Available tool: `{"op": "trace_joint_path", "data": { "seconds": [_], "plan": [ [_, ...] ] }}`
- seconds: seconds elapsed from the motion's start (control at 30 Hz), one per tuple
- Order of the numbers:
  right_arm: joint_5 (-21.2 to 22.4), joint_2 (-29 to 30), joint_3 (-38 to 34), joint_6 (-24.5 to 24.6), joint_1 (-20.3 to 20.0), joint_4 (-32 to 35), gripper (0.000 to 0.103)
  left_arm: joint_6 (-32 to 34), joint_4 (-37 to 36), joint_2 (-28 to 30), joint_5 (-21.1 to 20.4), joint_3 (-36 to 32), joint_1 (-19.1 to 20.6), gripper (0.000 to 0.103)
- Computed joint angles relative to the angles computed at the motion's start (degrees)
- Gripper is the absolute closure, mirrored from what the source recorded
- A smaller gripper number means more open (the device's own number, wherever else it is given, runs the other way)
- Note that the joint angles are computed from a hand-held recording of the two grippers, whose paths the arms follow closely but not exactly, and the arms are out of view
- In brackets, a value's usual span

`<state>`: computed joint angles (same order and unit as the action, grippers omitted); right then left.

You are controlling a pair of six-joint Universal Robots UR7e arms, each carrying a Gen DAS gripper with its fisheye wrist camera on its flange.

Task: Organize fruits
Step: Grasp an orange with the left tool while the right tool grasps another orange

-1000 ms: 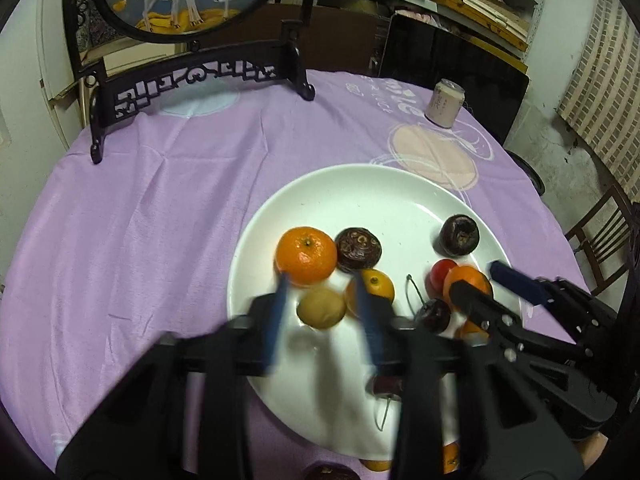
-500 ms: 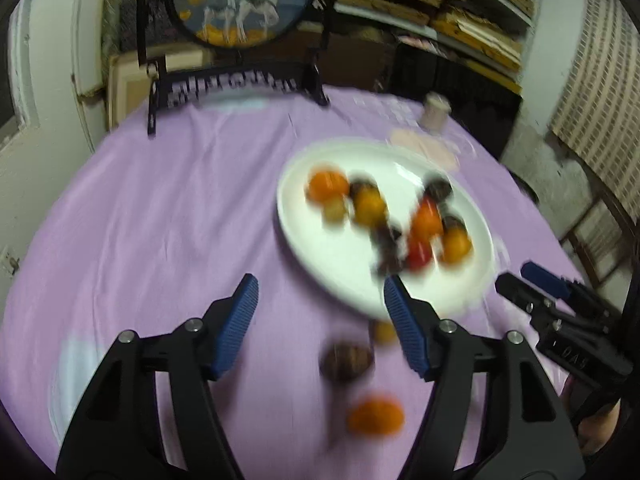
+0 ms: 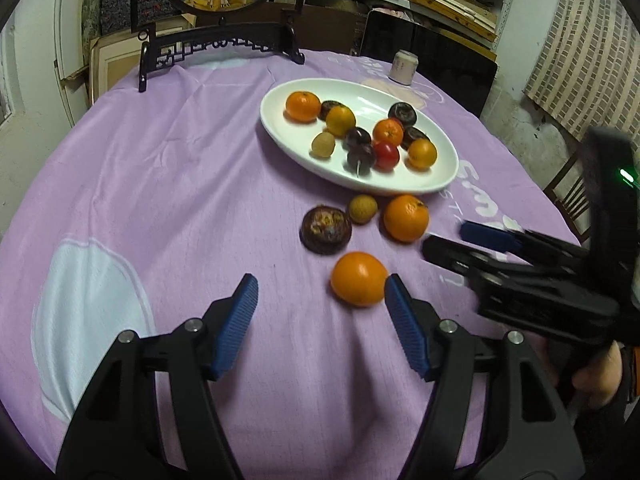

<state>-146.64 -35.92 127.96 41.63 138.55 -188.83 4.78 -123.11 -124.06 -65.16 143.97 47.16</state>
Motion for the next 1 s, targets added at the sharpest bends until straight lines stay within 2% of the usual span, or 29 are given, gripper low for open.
{"op": "trace_joint_path", "data": {
  "seconds": [0.23,0.43,0.5,0.53,0.63,0.7,1.0],
  "plan": [
    [1.0,0.9,-3.4,-1.4,-3.8,4.1,0.039,0.3,0.7,-0.2,-0.8,-0.5,0.8,0.035],
    [1.5,1.5,-3.7,-3.7,-4.7,1.9,0.040,0.2,0.7,0.1,-1.3,-0.5,0.7,0.035],
    [0.6,2.0,-3.9,-4.7,-4.7,1.6,0.057,-0.1,1.0,0.3,-1.2,-0.4,0.5,0.035],
    [-0.6,1.9,-4.1,-3.8,-4.4,3.3,0.062,-0.2,1.1,0.4,-1.1,-0.4,0.4,0.034],
    [2.4,0.6,-1.9,-3.1,-3.8,-0.1,0.062,-0.4,1.6,0.2,-0.5,-0.3,0.0,0.034],
    [1.4,0.0,-1.0,-1.8,-2.1,0.2,0.062,-0.6,1.9,0.1,-0.1,-0.2,-0.3,0.033],
    [-0.8,-4.6,5.6,9.3,5.2,3.1,0.062,-3.6,1.3,4.3,0.4,1.2,-2.0,0.033]
  ]
}}
